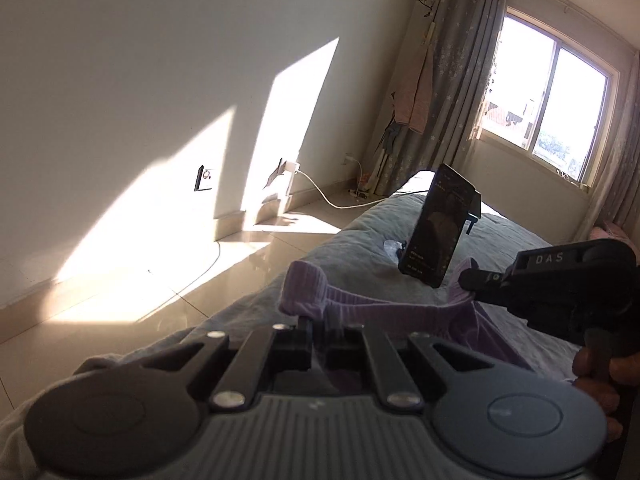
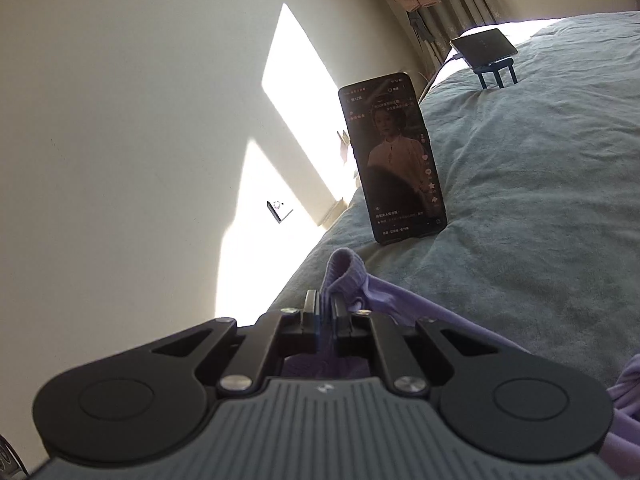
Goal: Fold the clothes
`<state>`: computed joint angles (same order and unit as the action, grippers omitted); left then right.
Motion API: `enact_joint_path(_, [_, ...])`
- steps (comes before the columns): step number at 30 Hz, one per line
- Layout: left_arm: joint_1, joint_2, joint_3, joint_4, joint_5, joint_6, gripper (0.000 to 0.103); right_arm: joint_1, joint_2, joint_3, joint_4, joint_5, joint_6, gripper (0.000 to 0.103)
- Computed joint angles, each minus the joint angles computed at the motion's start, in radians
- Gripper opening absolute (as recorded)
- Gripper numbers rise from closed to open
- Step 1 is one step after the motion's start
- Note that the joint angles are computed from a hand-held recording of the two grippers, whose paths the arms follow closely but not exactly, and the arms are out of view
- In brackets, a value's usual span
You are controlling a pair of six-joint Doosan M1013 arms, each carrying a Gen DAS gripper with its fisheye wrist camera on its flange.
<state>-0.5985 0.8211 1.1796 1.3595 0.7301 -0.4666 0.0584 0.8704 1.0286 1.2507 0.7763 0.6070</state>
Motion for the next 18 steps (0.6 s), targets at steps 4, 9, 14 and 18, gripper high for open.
enact_joint_path(4, [0.006, 0.007, -0.033, -0.117, 0.001, 0.084, 0.012, -0.006, 0.004, -0.012, -0.045, 0.031, 0.055, 0.014])
enact_joint_path(9, [0.005, 0.003, -0.036, -0.101, 0.023, 0.069, 0.041, -0.030, -0.026, 0.024, -0.039, 0.041, 0.007, 0.028])
enact_joint_path(14, [-0.006, -0.017, -0.007, -0.057, -0.019, 0.060, 0.042, -0.066, -0.076, 0.099, -0.011, -0.002, -0.087, 0.050])
enact_joint_path(18, [-0.011, -0.026, 0.007, -0.048, -0.095, 0.084, 0.042, -0.095, -0.110, 0.153, -0.009, -0.032, -0.126, 0.050])
